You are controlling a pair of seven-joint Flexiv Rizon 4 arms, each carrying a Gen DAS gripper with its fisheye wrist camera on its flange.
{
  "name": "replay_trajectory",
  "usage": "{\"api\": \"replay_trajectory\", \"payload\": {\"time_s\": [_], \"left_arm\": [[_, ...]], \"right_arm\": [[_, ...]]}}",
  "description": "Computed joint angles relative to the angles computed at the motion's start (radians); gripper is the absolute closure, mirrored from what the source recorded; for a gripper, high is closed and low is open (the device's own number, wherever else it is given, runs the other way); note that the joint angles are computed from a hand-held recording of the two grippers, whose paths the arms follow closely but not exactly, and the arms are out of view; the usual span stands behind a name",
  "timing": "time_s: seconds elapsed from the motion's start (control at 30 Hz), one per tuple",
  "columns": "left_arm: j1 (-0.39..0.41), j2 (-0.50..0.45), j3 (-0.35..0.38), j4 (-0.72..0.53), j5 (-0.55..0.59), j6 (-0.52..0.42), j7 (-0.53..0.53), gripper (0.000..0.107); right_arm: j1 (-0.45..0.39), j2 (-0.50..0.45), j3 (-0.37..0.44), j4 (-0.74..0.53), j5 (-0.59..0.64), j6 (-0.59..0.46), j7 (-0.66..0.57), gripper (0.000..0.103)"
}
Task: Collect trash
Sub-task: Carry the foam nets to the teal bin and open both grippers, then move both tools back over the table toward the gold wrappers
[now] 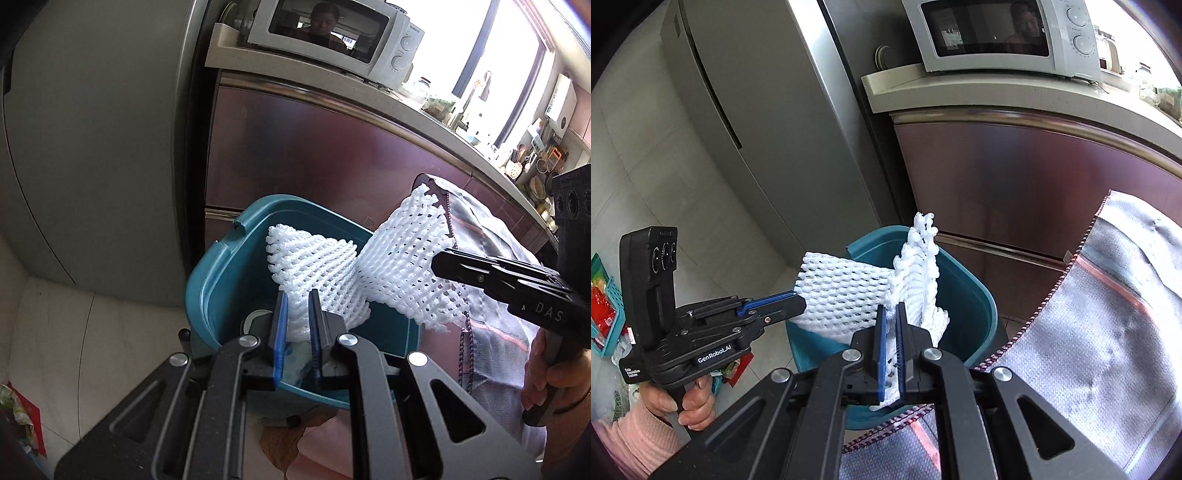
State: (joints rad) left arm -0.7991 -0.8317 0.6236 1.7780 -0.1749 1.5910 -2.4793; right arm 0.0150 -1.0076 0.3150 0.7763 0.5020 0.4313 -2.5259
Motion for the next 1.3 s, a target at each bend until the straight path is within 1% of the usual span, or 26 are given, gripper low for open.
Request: {"api": "replay_trajectory", "payload": {"time_s": [0.13,0.2,0.3,0.43,0.53,0.67,0.73,0.8,0.83,0.9,0.97,1.03,1.1,1.17,1.27,1.3], "left_arm": [[0.032,-0.019,-0.026,-0.031,0.001,-0.020,0.004,0.095],[0.055,-0.026,-0.048,-0.045,0.006,-0.022,0.007,0.095],[0.061,-0.033,-0.055,-0.050,0.014,-0.029,0.001,0.092],[0.067,-0.044,-0.059,-0.077,0.031,-0.041,-0.008,0.091],[0.056,-0.046,-0.050,-0.081,0.044,-0.020,-0.020,0.089],[0.004,-0.049,-0.001,-0.079,0.043,0.014,-0.025,0.082],[-0.028,-0.054,0.030,-0.085,0.035,0.030,-0.015,0.080],[-0.062,-0.061,0.063,-0.095,0.022,0.044,0.001,0.078],[-0.075,-0.062,0.074,-0.098,0.016,0.056,0.013,0.076],[-0.106,-0.070,0.101,-0.109,-0.001,0.073,0.036,0.070],[-0.120,-0.074,0.105,-0.121,-0.015,0.101,0.064,0.065],[-0.125,-0.076,0.094,-0.136,-0.024,0.133,0.098,0.064],[-0.127,-0.083,0.081,-0.163,-0.036,0.151,0.135,0.056],[-0.131,-0.099,0.073,-0.206,-0.048,0.156,0.176,0.050],[-0.113,-0.119,0.026,-0.280,-0.058,0.144,0.250,0.048],[-0.102,-0.125,0.002,-0.307,-0.060,0.143,0.275,0.047]], "right_arm": [[0.029,-0.009,-0.023,-0.012,-0.034,0.001,0.031,0.093],[0.032,-0.011,-0.027,-0.010,-0.045,0.005,0.038,0.093],[0.027,-0.014,-0.022,-0.014,-0.047,0.007,0.048,0.092],[0.011,-0.010,-0.010,-0.009,-0.033,0.019,0.041,0.092],[-0.010,0.006,-0.001,0.017,-0.017,0.026,0.019,0.092],[-0.046,0.024,0.017,0.032,0.018,0.015,-0.011,0.091],[-0.070,0.042,0.026,0.051,0.044,0.013,-0.033,0.091],[-0.096,0.064,0.035,0.077,0.074,0.018,-0.061,0.089],[-0.110,0.076,0.039,0.091,0.088,0.018,-0.077,0.086],[-0.142,0.102,0.046,0.122,0.123,0.025,-0.111,0.082],[-0.177,0.131,0.051,0.159,0.160,0.041,-0.149,0.080],[-0.210,0.159,0.054,0.199,0.202,0.070,-0.187,0.077],[-0.243,0.180,0.054,0.227,0.242,0.088,-0.214,0.076],[-0.272,0.198,0.050,0.250,0.275,0.103,-0.235,0.075],[-0.311,0.222,0.040,0.287,0.322,0.144,-0.261,0.072],[-0.324,0.228,0.035,0.298,0.338,0.160,-0.265,0.070]]}}
